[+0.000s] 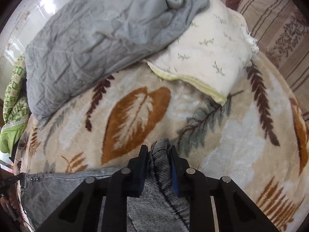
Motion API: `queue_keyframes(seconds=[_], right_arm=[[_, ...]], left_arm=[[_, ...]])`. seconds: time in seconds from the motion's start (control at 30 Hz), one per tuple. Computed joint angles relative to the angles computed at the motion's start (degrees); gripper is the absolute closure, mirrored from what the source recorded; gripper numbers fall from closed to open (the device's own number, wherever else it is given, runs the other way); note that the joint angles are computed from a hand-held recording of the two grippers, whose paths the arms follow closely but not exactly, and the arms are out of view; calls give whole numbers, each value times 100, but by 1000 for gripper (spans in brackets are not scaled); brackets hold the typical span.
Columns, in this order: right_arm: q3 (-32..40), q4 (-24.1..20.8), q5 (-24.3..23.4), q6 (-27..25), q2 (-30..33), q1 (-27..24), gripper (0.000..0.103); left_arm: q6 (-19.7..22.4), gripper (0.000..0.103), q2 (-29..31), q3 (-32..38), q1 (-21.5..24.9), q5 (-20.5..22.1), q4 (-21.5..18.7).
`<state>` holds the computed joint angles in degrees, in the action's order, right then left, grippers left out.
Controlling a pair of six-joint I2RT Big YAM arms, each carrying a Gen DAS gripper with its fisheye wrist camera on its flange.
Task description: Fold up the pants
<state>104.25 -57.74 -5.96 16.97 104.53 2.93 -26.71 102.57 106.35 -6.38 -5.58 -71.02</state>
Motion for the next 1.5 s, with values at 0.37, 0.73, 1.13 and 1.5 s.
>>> queue_keyframes(seconds=[0.37, 0.73, 1.13, 1.5], right_arm=[[-777, 544, -114, 257, -1005, 63, 81], [-1952, 1117, -413, 555, -2358, -138, 85], [-2566, 702, -1396, 526, -2687, -421, 83], [-644, 185, -881, 405, -662, 96, 23]], left_arm=[[-10, 99, -1201, -669, -27, 354, 490], [-301, 99, -2919, -2060, -119, 574, 888], [-983, 99, -4913, -3965, -1109, 133, 839], [-1541, 99, -5244, -4454, -1195, 145, 788]])
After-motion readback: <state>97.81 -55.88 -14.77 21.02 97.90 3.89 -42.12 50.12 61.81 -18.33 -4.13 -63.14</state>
